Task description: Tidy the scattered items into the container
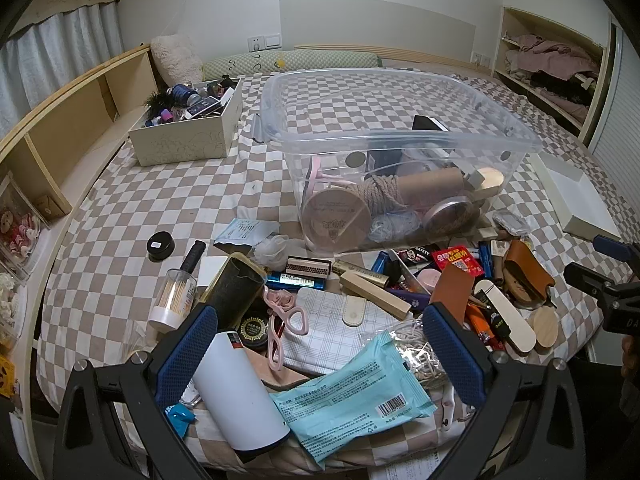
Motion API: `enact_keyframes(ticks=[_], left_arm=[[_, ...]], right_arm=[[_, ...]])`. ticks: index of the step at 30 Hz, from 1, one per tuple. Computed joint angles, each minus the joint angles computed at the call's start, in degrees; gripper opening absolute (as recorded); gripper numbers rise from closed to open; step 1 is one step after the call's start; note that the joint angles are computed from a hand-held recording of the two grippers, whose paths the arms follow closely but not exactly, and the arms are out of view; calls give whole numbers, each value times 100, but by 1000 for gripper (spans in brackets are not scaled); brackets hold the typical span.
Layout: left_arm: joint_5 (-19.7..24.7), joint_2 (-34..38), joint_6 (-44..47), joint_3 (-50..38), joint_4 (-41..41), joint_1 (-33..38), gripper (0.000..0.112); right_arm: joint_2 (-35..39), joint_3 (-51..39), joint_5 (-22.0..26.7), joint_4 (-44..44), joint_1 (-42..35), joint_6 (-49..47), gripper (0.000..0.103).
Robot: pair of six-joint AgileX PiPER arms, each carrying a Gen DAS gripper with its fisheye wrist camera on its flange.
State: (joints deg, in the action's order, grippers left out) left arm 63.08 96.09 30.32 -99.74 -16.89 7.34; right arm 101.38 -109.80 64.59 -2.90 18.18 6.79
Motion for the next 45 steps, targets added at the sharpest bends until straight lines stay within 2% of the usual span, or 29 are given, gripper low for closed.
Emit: enact_keyframes(ticks=[6, 8, 24, 32, 40, 45], left_arm=[[-23, 4, 2, 15, 10, -13, 103], [49, 42, 17, -78, -6, 14, 103], [-24, -18, 38, 78, -11, 33, 103], [-35, -29, 68, 141, 12, 36, 103], [12, -13, 63, 164, 98, -5, 103], [96, 11, 84, 199, 139, -27, 103]], right_arm=[[-43, 270, -196, 10, 55, 113, 103], [6, 89, -37, 88, -28, 8, 103], [6, 141, -21, 10, -9, 2, 103], [240, -63, 333, 245, -142, 64, 103], [259, 57, 301, 242, -73, -80, 103], [463, -43, 458, 565, -127, -124, 103]])
